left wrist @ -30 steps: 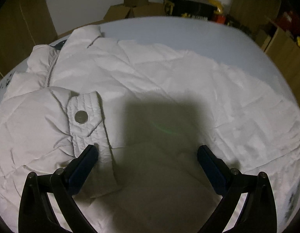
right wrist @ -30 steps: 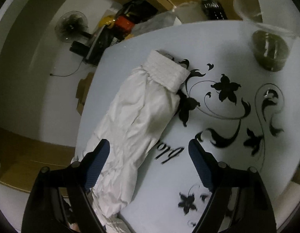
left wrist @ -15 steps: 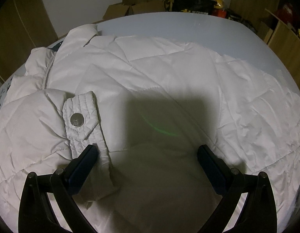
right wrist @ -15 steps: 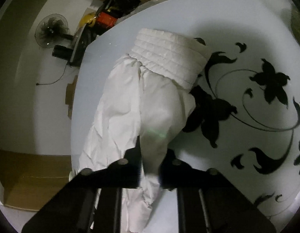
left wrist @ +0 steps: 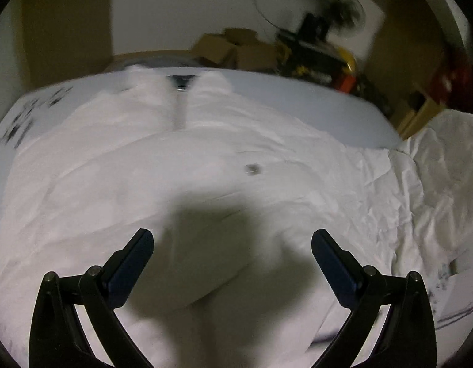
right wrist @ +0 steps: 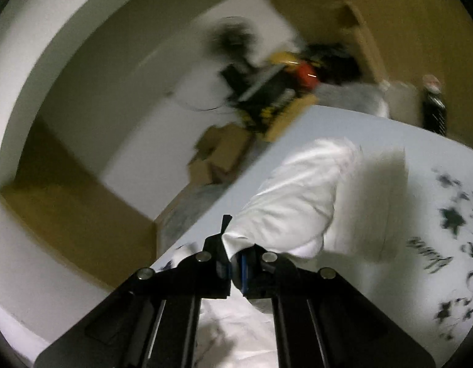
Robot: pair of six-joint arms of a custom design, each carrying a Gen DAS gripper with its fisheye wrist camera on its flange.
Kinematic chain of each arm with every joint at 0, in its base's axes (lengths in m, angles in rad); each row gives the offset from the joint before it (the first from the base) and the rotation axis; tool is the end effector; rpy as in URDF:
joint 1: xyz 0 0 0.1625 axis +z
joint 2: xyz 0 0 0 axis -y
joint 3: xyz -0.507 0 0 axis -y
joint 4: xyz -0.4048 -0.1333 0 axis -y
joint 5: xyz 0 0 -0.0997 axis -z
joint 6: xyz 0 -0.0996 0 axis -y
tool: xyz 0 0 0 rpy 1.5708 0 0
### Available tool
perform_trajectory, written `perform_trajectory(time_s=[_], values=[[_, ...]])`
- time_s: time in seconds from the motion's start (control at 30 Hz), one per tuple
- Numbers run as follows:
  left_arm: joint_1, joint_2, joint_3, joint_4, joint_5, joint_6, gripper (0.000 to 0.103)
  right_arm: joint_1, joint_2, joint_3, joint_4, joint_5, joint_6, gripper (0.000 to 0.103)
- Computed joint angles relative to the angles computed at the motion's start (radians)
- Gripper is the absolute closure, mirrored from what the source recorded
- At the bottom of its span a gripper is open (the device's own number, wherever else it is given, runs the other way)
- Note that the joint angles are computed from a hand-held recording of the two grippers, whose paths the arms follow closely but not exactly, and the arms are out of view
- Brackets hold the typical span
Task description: Fold large clothes
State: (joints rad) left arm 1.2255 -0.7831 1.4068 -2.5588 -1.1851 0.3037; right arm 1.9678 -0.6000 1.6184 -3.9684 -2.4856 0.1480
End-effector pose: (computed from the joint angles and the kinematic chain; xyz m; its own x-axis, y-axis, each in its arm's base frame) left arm -0.1148 -0.8237 0.2331 -0.7807 0.4418 -0.4420 0.5761 0.7829 -0.2349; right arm 0.3245 -0.6333 0.1905 -0.8647 0.5022 0.0045 0.0545 0.1027 -0.9932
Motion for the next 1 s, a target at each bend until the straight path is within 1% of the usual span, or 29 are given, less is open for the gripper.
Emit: perform_trajectory(time_s=[0.1,0.2,0.23,0.3,0.33,0.4,0.43,0.47,0.5,0.53,0.57,0.63,0.67,0.7,0.73,0.77,0.8,0.87,0.9,0.97,1.0], values=[[0.059,-0.078,0.025,0.022,-0.025,-0.047,0.000,0.023,0.096,-0.151,0.135,0.029,-0.011,0.098],[0.120,-0.130,0.025,0.055,-0.046,-0.093,0.000,0.030,0.183,-0.277,0.310,0.080,0.032,0.098],[0.138,-0.147,0.029,0.058,-0.053,-0.108,0.000,0.033,0.224,-0.337,0.392,0.097,0.046,0.098],[0.180,-0.177,0.031,0.066,-0.071,-0.142,0.000,0.036,0.289,-0.425,0.505,0.121,0.056,0.098],[0.198,-0.188,0.036,0.065,-0.082,-0.153,0.000,0.037,0.337,-0.491,0.591,0.132,0.064,0.098],[0.222,-0.202,0.040,0.070,-0.092,-0.167,0.000,0.036,0.406,-0.586,0.710,0.141,0.065,0.098],[0.235,-0.210,0.043,0.073,-0.099,-0.172,0.000,0.033,0.449,-0.638,0.788,0.139,0.069,0.096],[0.249,-0.216,0.045,0.074,-0.103,-0.177,0.000,0.028,0.472,-0.669,0.849,0.132,0.074,0.092],[0.257,-0.219,0.045,0.075,-0.105,-0.177,0.000,0.023,0.505,-0.715,0.939,0.119,0.083,0.089],[0.266,-0.222,0.044,0.078,-0.116,-0.174,0.000,0.016,0.524,-0.746,1.003,0.113,0.085,0.079],[0.276,-0.223,0.044,0.080,-0.134,-0.169,0.000,0.008,0.536,-0.760,1.074,0.127,0.088,0.058],[0.288,-0.235,0.053,0.069,-0.159,-0.156,0.000,-0.003,0.520,-0.725,1.146,0.181,0.124,0.039],[0.294,-0.243,0.059,0.066,-0.175,-0.154,0.000,-0.001,0.507,-0.705,1.141,0.202,0.134,0.039],[0.296,-0.250,0.064,0.063,-0.187,-0.156,0.000,-0.001,0.483,-0.664,1.107,0.238,0.136,0.039],[0.299,-0.256,0.072,0.055,-0.201,-0.163,0.000,0.000,0.445,-0.603,1.035,0.289,0.128,0.039],[0.306,-0.261,0.074,0.052,-0.219,-0.170,0.000,0.004,0.418,-0.560,0.967,0.310,0.123,0.039],[0.313,-0.266,0.077,0.049,-0.237,-0.175,0.000,0.007,0.395,-0.526,0.903,0.313,0.116,0.039],[0.316,-0.273,0.084,0.041,-0.254,-0.194,0.000,0.018,0.359,-0.480,0.760,0.297,0.096,0.039],[0.320,-0.278,0.090,0.034,-0.265,-0.202,0.000,0.021,0.347,-0.472,0.712,0.276,0.091,0.039],[0.322,-0.284,0.098,0.019,-0.269,-0.213,0.000,0.024,0.353,-0.508,0.697,0.222,0.105,0.039],[0.321,-0.286,0.102,0.010,-0.268,-0.214,0.000,0.019,0.368,-0.550,0.732,0.207,0.124,0.039]])
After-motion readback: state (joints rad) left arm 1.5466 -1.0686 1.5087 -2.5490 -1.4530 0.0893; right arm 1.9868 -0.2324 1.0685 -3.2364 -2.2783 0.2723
